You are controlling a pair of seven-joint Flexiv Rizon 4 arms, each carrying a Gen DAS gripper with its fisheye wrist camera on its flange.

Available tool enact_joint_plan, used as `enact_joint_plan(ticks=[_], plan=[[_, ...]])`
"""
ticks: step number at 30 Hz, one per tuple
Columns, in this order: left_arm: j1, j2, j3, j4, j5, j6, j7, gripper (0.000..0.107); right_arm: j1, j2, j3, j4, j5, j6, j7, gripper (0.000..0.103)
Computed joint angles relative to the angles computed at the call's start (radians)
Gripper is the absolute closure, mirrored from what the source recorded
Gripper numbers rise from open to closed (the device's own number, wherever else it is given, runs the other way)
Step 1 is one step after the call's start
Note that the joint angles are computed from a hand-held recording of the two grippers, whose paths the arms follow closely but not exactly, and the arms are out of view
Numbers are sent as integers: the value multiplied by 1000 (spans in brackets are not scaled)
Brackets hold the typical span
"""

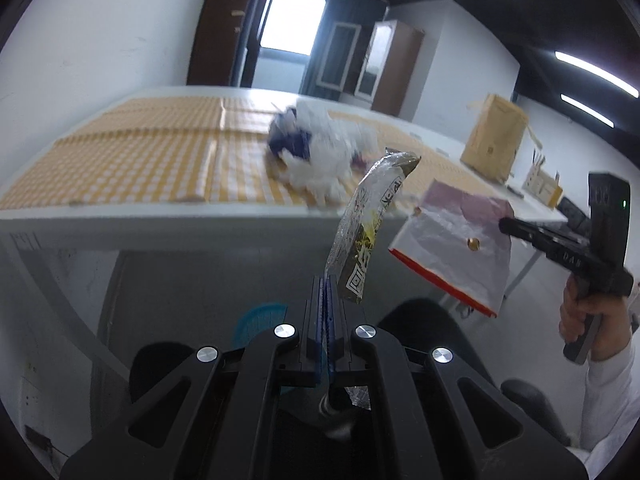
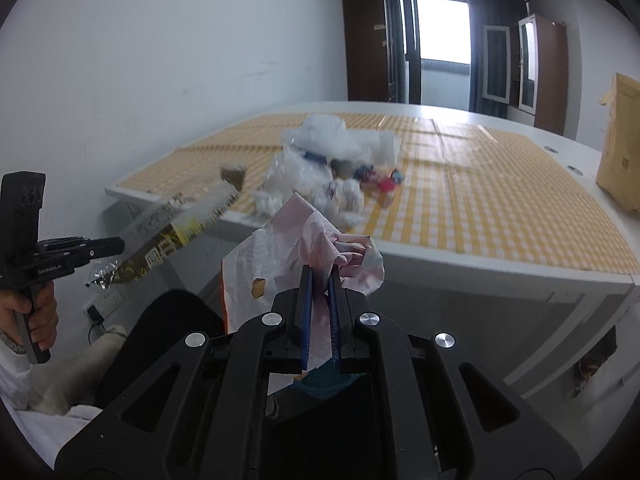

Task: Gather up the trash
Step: 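Lift both held bags off the table and carry them over the blue wastebasket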

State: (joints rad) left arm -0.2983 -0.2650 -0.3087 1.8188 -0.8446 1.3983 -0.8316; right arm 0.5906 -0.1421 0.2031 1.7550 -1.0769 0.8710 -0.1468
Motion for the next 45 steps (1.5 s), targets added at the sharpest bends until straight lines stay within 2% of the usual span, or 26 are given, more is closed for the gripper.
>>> enact_joint_plan(ticks=[13,21,29,36,40,45], plan=[[-11,-135,73,-68,258,-163,-222,106,19,-139,-36,4,165,59,-60,96],[-2,-235,105,-167,389,-255,-355,106,30,-236,-70,-36,277,109,-103,96],[-45,-346,188,-310,558,-348,-528,106,39,-341,-97,-114,394,102,-177,96],[-53,-442,207,-432,624,-433,-623,106,45,-432,-107,-186,493,81,-217,96],[-38,-502,191,-526,608,-525,-662,106,44,-479,-111,-236,543,83,-255,96],[-62,-568,216,-629,647,-579,-717,106,48,-529,-114,-303,591,29,-309,96]])
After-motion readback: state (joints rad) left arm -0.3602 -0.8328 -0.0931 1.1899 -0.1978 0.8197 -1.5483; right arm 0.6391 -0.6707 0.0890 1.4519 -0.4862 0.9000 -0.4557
